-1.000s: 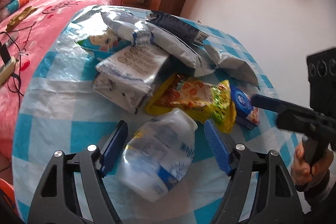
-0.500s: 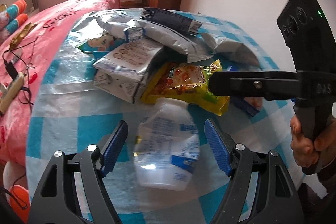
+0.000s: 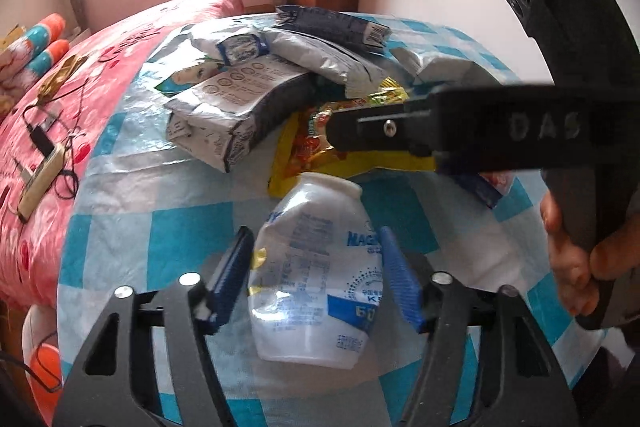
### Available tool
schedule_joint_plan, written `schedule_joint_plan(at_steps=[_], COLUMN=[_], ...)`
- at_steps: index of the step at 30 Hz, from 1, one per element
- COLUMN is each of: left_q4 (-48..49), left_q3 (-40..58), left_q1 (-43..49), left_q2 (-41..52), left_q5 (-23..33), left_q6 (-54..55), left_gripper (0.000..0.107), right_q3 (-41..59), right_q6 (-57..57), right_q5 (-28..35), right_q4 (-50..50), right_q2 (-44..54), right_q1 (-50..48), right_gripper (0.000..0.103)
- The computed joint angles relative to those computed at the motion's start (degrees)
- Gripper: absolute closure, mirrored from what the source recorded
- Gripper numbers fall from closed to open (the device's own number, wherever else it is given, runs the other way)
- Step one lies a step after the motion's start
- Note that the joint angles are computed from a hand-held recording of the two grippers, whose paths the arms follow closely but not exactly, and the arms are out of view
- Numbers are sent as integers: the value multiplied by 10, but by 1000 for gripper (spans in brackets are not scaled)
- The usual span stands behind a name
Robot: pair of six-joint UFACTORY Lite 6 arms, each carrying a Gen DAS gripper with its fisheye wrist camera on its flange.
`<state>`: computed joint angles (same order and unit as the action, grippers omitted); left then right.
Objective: Collect trash
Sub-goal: 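Grasp the yellow snack bag with the right tool while the left tool lifts the bottle, then carry both items over the orange bucket and open both tools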
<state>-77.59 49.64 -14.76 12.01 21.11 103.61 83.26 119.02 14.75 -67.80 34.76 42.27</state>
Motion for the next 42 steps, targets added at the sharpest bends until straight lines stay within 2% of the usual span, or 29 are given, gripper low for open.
schedule_joint_plan(at_steps=[2, 7, 14, 15, 18, 26, 34, 42], left_q4=[-20, -75, -71, -65, -57, -25, 11, 39], left_q3=[-6, -39, -62, -64, -74, -98, -96, -69], left_q1=[-2, 0, 28, 35, 55, 117, 184, 289], left_q2=[-3, -27, -47, -50, -61, -120, -163, -177], left_q5=[-7, -18, 3, 9, 22, 72, 121, 180], left_q6=[9, 48, 32, 27, 23, 8, -4, 8], left_gripper=[47, 47, 47, 47, 47, 47, 47, 46], right_q3=[13, -19, -89, -95, -123, -141, -111, -6], right_q6=[-30, 47, 236, 241, 294, 294, 225, 116], right_q5=[25, 27, 35, 40, 51, 96, 137, 150], right_q4=[33, -26, -176, -177, -215, -190, -128, -48], right_q2=[10, -7, -50, -55, -75, -95, -105, -56], right_q1=[5, 5, 19, 24, 38, 89, 129, 147], right_gripper=[47, 64, 73, 80, 81, 83, 85, 85])
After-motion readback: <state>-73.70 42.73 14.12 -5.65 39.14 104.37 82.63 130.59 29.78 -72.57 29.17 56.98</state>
